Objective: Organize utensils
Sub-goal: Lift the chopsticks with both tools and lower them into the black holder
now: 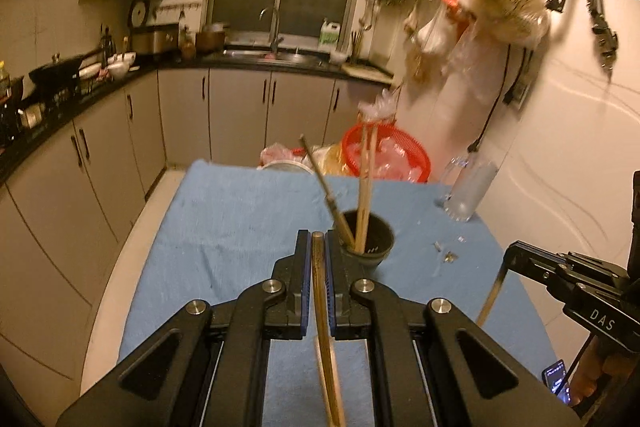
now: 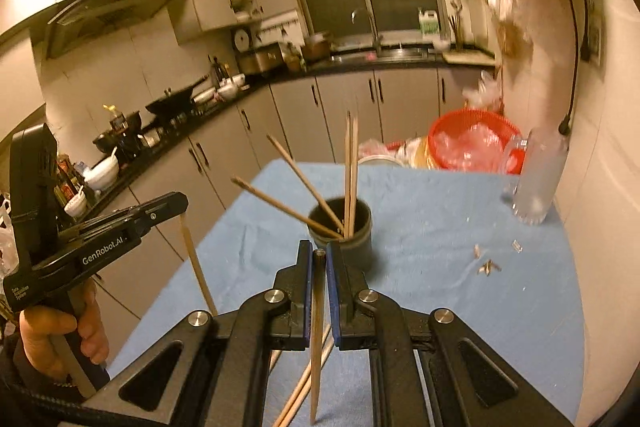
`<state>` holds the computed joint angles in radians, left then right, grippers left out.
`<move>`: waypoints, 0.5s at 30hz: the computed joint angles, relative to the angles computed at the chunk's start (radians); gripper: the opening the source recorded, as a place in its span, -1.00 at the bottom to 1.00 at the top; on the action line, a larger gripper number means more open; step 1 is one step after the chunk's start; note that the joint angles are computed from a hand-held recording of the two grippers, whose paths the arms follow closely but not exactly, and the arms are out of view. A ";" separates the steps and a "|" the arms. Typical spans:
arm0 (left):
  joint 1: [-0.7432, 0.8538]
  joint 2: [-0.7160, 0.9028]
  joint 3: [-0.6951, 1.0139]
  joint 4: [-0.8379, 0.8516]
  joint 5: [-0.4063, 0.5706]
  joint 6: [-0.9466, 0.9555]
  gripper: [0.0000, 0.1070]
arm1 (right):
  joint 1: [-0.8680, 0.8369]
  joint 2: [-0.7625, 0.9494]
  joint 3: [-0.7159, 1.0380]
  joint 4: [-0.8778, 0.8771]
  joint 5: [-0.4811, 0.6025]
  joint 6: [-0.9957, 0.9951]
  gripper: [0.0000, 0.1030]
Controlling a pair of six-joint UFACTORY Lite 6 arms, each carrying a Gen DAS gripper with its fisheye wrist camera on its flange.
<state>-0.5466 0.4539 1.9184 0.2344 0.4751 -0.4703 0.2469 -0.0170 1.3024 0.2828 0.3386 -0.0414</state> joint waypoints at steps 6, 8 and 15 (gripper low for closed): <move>-0.022 -0.016 0.061 0.051 0.015 -0.038 -0.89 | 0.012 -0.006 0.060 -0.089 0.009 0.069 -0.87; -0.026 0.001 0.113 0.065 0.033 -0.045 -0.89 | 0.014 0.002 0.093 -0.136 0.020 0.109 -0.87; -0.030 0.044 0.237 0.139 0.061 -0.108 -0.89 | 0.009 0.051 0.222 -0.213 0.067 0.165 -0.87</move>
